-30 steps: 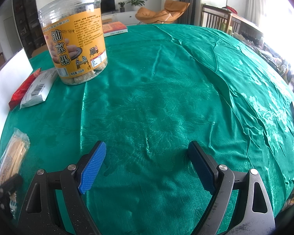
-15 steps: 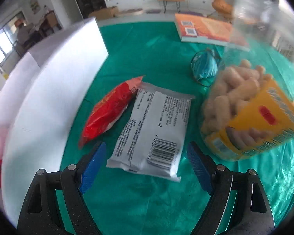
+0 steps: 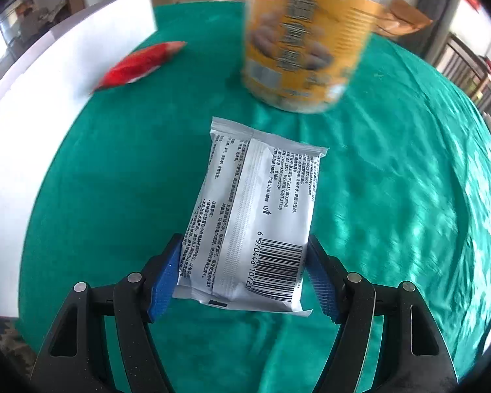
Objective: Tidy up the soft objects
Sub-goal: 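Grasp the white snack packet with right tool while left tool holds swabs, then carry swabs and white packet into the white box and release both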
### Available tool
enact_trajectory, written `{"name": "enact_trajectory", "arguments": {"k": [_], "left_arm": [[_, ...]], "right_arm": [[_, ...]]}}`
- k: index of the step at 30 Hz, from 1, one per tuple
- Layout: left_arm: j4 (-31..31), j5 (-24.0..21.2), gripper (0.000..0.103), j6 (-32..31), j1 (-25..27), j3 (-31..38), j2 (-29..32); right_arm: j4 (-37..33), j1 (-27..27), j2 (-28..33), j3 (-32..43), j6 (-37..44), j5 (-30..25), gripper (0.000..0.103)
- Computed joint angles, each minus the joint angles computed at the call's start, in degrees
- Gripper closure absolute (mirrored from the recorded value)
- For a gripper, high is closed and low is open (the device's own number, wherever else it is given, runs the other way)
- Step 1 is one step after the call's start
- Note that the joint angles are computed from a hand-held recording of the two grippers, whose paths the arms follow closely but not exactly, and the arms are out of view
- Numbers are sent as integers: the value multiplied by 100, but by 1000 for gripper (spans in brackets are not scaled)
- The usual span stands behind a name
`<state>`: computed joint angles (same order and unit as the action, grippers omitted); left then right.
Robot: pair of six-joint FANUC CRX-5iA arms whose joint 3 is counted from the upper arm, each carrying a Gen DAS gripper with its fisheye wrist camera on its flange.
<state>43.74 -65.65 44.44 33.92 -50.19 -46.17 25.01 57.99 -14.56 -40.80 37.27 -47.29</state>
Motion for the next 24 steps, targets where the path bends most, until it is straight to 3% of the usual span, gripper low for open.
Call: {"name": "enact_trajectory", "arguments": {"k": [7,12,15,20,24], "left_arm": [[176,163,70,16,436,231,127],[181,122,70,-167,1162,289,43],[109,211,70,-308,1521,306,150],[-174,399,70,-525,1962,395,379],[-708,502,67,-523,2218,543,475]], "right_arm": [[-125,-1701,357,509,196,758,30],[-753,-2308,607,1160,741,1116,30],[-871,-2413,622,1433,892,1171,30],[-310,-2150,254,1645,761,1031,30],[-1140,-1389,-47,2230,1653,580,30]]}}
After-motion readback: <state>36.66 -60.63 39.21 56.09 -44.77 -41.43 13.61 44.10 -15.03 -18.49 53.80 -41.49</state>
